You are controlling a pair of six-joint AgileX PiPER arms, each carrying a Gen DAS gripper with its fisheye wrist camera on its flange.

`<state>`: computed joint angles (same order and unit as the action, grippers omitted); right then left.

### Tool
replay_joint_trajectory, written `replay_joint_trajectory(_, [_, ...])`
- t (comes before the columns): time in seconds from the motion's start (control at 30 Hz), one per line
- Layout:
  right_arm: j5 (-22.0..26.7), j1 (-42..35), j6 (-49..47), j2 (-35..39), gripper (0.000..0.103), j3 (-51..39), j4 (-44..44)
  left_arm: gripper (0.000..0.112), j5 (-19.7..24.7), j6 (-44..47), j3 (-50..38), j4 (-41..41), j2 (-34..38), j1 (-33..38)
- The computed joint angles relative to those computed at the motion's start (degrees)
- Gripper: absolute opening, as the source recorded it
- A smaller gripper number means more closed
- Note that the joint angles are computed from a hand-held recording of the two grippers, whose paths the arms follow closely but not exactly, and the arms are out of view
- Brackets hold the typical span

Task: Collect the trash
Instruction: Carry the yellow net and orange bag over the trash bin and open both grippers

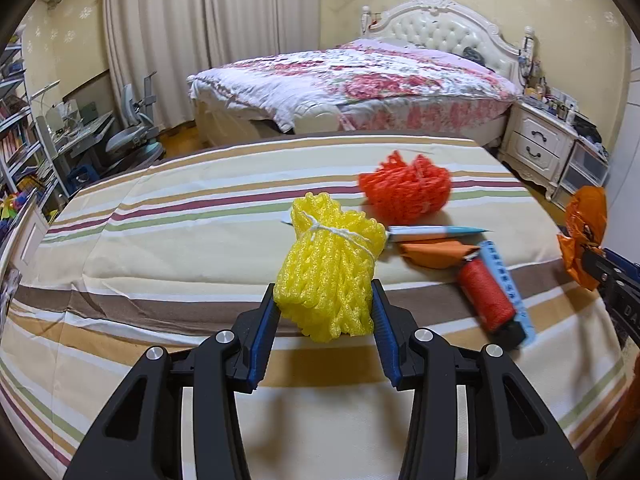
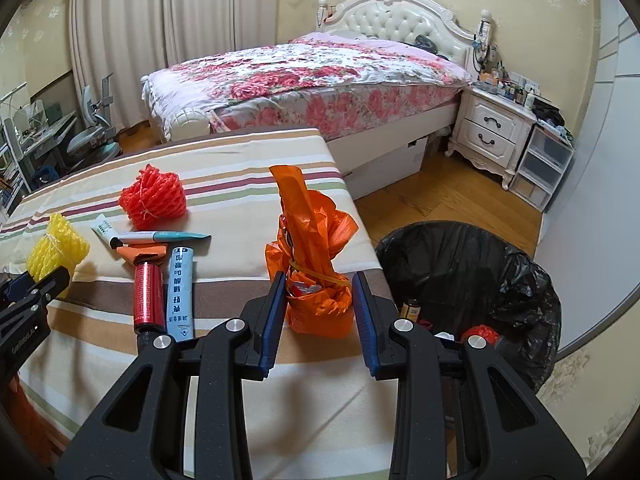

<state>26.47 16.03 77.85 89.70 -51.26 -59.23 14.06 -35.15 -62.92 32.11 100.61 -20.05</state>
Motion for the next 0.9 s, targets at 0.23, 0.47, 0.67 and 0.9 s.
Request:
replay_joint_trajectory(0.23, [0.9, -2.7, 0.6, -5.1, 0.032, 4.2, -0.7, 0.044, -0.8, -2.3, 0.9, 2.2, -2.6, -5.8])
replay_joint_trajectory(0.47, [0.2, -9.2, -0.4, -9.8, 0.032, 8.4, -1.1, 0.044, 0.4, -3.7, -3.4, 3.1, 0.4, -13.1])
replay_joint_trajectory(0.67, [-2.5, -17.2, -3.5, -11.3, 0.032, 9.8, -0.2, 0.044, 2.9, 1.0, -10.7, -1.3, 5.3, -17.9])
replay_joint_trajectory(0.9, [-7.3, -25.3, -7.7, -10.0, 0.032, 9.8, 1.8, 0.045, 6.1, -0.2, -19.5, 0.4, 11.4, -23.0])
